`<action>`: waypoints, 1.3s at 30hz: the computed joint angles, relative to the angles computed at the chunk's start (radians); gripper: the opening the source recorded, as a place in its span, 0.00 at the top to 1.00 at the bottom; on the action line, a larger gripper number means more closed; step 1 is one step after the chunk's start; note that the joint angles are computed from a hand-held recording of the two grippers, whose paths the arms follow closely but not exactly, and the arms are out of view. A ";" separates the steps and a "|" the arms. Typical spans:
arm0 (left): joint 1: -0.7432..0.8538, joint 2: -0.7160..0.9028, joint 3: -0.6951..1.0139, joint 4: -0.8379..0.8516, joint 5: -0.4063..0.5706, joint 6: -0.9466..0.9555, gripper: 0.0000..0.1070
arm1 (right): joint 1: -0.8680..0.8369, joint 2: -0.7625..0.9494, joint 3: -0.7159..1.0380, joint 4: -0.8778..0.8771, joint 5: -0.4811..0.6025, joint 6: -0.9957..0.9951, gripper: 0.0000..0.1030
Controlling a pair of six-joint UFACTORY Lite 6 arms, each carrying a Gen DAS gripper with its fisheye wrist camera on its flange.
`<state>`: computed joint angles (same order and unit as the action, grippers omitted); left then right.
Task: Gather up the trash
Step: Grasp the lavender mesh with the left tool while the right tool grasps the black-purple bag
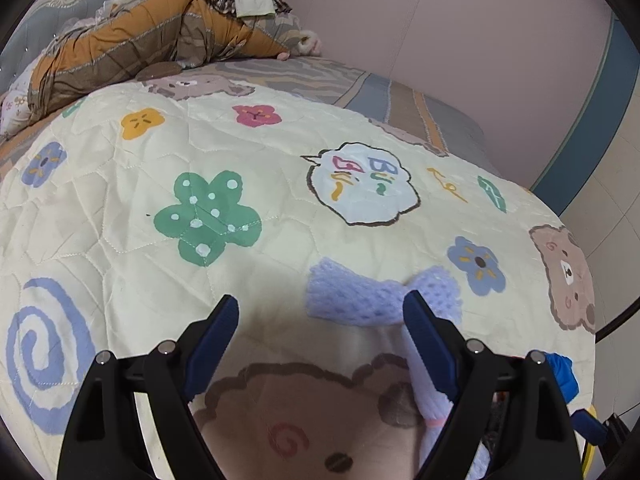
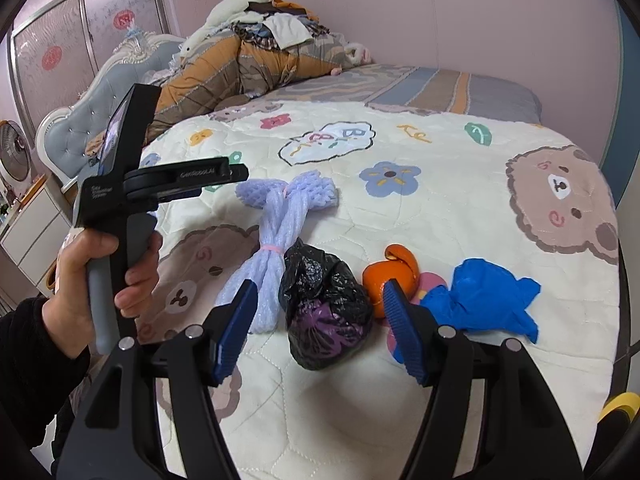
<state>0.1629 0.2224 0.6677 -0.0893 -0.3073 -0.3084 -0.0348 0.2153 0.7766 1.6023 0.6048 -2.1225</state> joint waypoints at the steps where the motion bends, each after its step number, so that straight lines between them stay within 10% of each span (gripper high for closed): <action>1: 0.006 0.019 0.014 0.027 -0.001 -0.027 0.24 | 0.007 0.012 0.007 0.005 -0.006 -0.004 0.40; 8: -0.003 0.146 0.115 0.121 -0.007 -0.118 0.27 | 0.070 0.059 0.017 0.067 -0.049 -0.055 0.40; 13: -0.026 0.225 0.193 0.238 0.007 -0.240 0.48 | 0.110 0.102 0.032 0.139 -0.092 -0.121 0.42; 21: 0.003 0.224 0.162 0.376 -0.055 -0.384 0.78 | 0.115 0.146 0.063 0.133 -0.114 -0.106 0.74; 39: 0.059 -0.184 -0.156 0.436 -0.059 -0.416 0.81 | 0.042 -0.060 -0.091 0.064 -0.035 -0.074 0.80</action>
